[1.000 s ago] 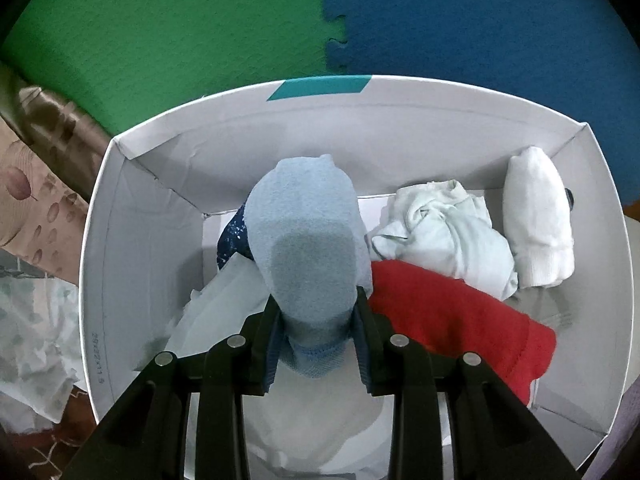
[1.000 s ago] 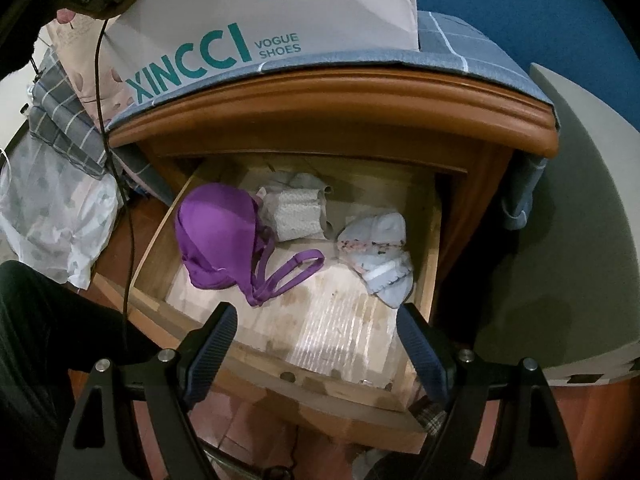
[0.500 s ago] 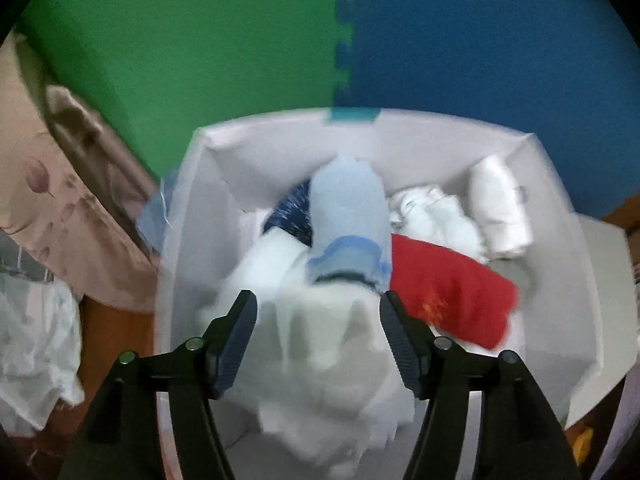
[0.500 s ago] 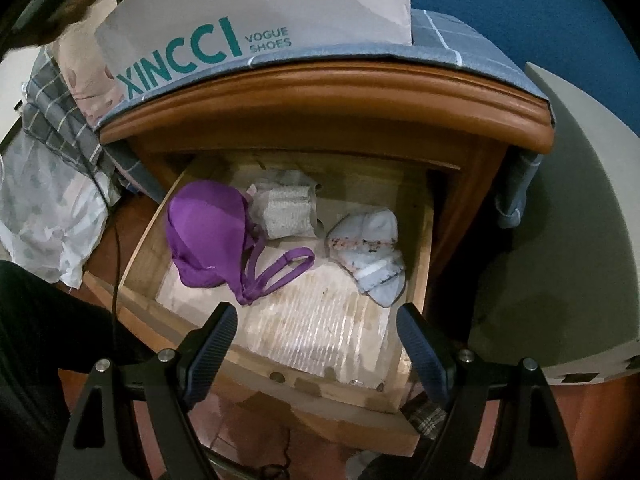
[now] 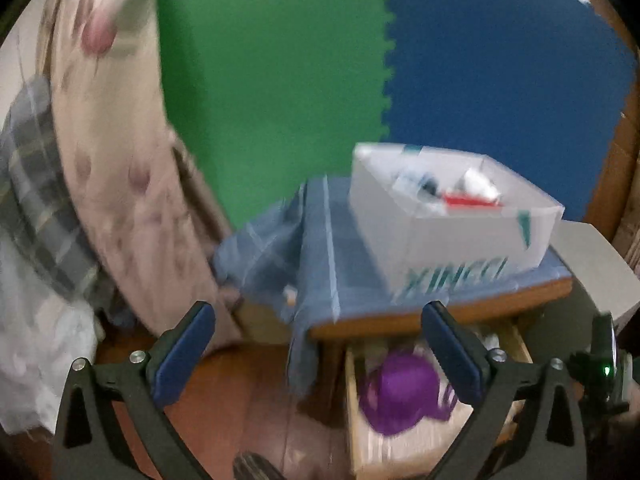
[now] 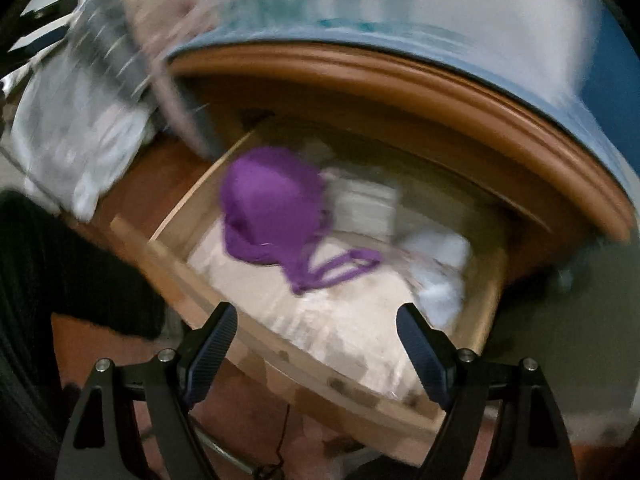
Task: Take underwear out of drawer
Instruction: 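Withdraw the left tool while lowering the right tool toward the purple bra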
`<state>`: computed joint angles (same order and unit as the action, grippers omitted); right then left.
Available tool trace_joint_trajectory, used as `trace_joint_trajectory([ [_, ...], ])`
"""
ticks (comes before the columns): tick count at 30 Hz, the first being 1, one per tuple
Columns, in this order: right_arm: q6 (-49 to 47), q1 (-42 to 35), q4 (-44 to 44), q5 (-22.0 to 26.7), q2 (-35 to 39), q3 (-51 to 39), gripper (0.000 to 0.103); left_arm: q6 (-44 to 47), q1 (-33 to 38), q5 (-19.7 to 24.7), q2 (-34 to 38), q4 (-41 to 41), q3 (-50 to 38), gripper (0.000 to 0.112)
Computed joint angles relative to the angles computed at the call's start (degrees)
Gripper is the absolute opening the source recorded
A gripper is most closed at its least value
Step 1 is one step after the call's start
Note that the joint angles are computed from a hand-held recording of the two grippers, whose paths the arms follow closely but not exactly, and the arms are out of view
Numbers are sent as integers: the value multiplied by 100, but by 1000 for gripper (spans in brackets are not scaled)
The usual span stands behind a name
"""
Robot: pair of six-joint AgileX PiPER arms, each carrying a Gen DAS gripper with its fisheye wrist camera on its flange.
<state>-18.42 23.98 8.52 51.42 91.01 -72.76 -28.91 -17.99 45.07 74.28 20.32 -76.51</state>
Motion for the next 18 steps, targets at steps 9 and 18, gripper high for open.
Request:
trace_joint_trajectory([
  [9, 1937, 225, 409, 1007, 2005, -2222, 84, 1136, 1570, -1386, -902, -2278, 1588, 102],
  [18, 4656, 1717, -1651, 1833, 3200, -3928, 84, 2288, 1918, -1161, -827, -3373, 1594, 102],
])
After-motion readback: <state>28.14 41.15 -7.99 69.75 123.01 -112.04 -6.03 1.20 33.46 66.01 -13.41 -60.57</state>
